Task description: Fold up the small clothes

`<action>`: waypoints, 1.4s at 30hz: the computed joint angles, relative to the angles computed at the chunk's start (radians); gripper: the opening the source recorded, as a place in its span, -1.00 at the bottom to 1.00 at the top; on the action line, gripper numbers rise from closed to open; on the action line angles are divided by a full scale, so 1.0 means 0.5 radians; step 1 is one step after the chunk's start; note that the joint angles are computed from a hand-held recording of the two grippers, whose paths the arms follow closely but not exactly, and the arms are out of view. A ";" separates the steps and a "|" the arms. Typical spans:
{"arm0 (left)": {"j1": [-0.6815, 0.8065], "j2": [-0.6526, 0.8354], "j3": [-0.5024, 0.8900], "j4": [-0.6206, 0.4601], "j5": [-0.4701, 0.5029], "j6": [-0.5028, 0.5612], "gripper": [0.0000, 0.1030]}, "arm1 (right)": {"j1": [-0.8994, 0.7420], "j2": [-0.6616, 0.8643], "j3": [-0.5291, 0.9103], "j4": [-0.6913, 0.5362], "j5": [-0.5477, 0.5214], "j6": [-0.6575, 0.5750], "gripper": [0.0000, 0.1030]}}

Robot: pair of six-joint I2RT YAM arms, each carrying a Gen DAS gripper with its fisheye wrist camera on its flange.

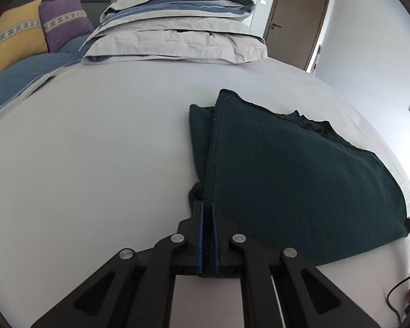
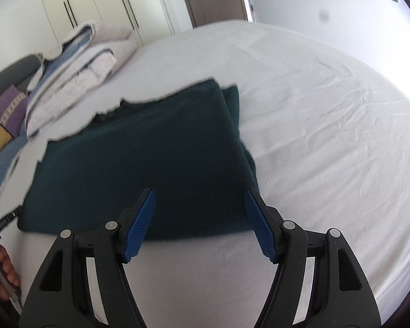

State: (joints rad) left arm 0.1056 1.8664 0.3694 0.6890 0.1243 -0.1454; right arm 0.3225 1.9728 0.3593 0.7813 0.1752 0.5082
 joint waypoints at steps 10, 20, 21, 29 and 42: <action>0.103 0.064 -0.078 0.076 0.142 0.004 -0.86 | 0.010 0.048 -0.028 0.036 0.022 -0.088 0.26; 0.100 -0.107 -0.128 -0.039 0.037 -0.098 -0.44 | -0.022 -0.180 -0.185 0.184 -0.036 -0.051 0.26; 0.062 -0.189 -0.169 -0.037 -0.031 -0.121 -0.44 | -0.025 -0.194 -0.177 0.169 -0.053 -0.057 0.26; -0.417 -0.244 0.002 -0.190 -0.309 -0.144 -0.37 | -0.223 0.056 -0.059 0.159 -0.315 0.010 0.04; -0.494 0.034 0.172 -0.218 -0.307 -0.170 -0.06 | -0.456 -0.052 0.041 -0.150 -0.320 -0.152 -0.76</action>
